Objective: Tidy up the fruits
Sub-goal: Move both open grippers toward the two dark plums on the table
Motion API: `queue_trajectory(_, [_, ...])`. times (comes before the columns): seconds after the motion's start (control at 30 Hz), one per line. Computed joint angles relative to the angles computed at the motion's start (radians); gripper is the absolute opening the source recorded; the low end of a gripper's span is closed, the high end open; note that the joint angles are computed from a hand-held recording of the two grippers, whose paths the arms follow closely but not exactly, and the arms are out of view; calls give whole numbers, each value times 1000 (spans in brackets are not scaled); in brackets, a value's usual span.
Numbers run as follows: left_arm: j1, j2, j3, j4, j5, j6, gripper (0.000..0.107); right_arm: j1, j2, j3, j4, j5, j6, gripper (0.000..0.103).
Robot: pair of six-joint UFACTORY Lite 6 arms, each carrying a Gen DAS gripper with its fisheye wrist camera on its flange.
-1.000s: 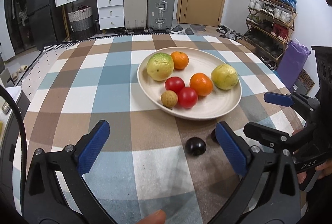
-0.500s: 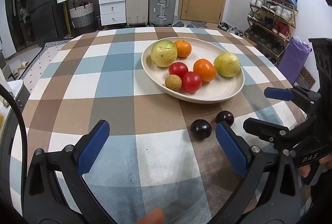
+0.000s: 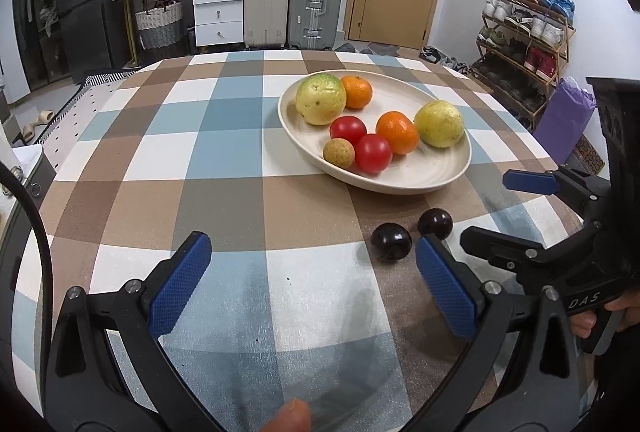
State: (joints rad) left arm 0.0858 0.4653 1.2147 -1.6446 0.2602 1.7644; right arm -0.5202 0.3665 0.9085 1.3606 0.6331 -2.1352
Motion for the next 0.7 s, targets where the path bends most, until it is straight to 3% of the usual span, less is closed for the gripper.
queue_trajectory(0.27, [8, -16, -20, -77, 19, 77, 102, 48, 24, 5, -20, -43, 19, 102])
queue_trajectory(0.5, [34, 6, 5, 6, 41, -36, 102, 87, 32, -2, -15, -65, 3, 83])
queue_trajectory(0.7, [37, 23, 25, 62, 44, -95, 102, 125, 9, -32, 14, -87, -47, 78])
